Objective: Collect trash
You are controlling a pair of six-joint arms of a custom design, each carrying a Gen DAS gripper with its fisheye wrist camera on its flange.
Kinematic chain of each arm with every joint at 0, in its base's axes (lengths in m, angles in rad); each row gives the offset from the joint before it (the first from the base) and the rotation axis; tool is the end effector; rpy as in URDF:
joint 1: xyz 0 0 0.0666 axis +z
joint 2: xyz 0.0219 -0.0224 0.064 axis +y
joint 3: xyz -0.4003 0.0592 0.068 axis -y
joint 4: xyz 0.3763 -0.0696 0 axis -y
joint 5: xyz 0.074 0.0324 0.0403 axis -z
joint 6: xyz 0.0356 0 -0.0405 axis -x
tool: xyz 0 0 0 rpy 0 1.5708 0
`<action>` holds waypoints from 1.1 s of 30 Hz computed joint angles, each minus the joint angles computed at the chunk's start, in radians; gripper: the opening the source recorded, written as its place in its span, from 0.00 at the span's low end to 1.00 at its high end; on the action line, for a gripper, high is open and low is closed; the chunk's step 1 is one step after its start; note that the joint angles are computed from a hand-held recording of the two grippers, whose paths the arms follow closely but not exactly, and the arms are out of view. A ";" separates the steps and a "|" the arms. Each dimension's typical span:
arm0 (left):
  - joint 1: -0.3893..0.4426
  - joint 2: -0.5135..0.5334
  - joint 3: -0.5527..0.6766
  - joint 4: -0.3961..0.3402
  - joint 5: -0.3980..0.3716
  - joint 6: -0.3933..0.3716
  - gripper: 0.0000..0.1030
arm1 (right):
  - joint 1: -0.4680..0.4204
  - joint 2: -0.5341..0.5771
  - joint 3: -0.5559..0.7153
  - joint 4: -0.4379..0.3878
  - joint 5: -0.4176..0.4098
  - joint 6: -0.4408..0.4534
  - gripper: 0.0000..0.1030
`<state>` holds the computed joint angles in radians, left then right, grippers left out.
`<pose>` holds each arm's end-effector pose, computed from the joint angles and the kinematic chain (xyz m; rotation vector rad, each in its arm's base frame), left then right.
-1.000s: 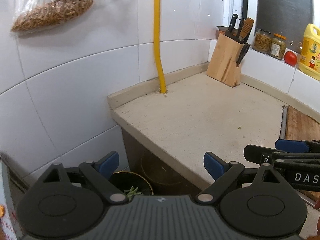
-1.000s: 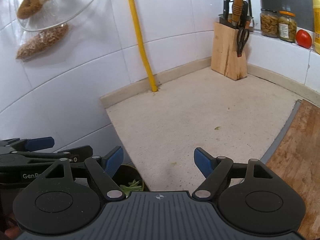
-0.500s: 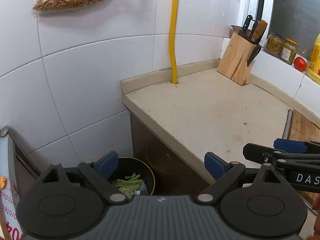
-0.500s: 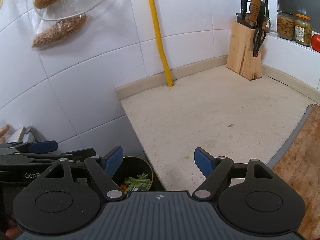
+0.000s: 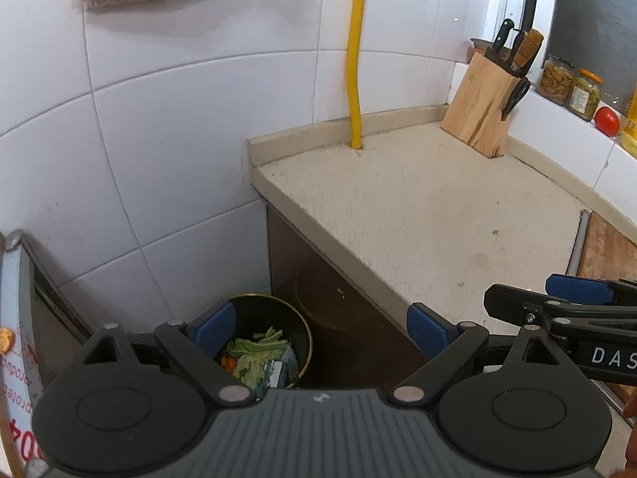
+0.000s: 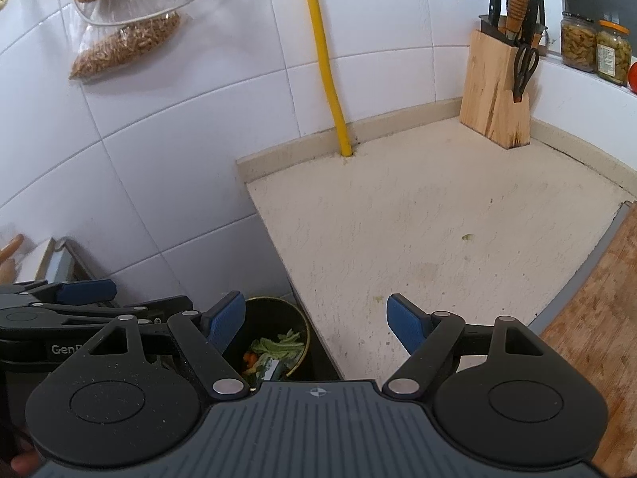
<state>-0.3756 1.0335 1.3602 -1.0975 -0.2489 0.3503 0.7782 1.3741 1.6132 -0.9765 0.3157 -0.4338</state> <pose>0.2910 -0.1058 0.5543 -0.0929 2.3114 -0.0766 0.3325 0.3117 0.5529 -0.2318 2.2674 0.2757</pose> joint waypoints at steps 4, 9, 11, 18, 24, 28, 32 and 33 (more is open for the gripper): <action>-0.005 0.005 0.001 -0.024 -0.003 0.020 0.87 | 0.000 0.005 0.004 -0.012 -0.012 0.004 0.81; -0.004 0.007 -0.004 -0.047 0.004 0.045 0.86 | -0.003 0.015 0.009 -0.029 -0.033 0.009 0.81; 0.000 0.009 -0.004 -0.054 0.010 0.049 0.86 | -0.002 0.019 0.012 -0.035 -0.037 0.009 0.81; -0.002 0.015 0.000 -0.066 0.005 0.056 0.86 | -0.005 0.029 0.020 -0.046 -0.049 0.008 0.81; 0.001 0.020 0.003 -0.069 0.011 0.053 0.86 | -0.008 0.032 0.024 -0.051 -0.052 0.007 0.81; 0.005 0.022 0.003 -0.063 0.013 0.048 0.87 | -0.010 0.034 0.025 -0.054 -0.054 0.002 0.81; 0.005 0.022 0.001 -0.057 0.002 0.037 0.87 | -0.011 0.033 0.025 -0.049 -0.064 0.000 0.81; 0.005 0.023 0.001 -0.057 -0.002 0.033 0.87 | -0.012 0.031 0.023 -0.047 -0.066 0.003 0.81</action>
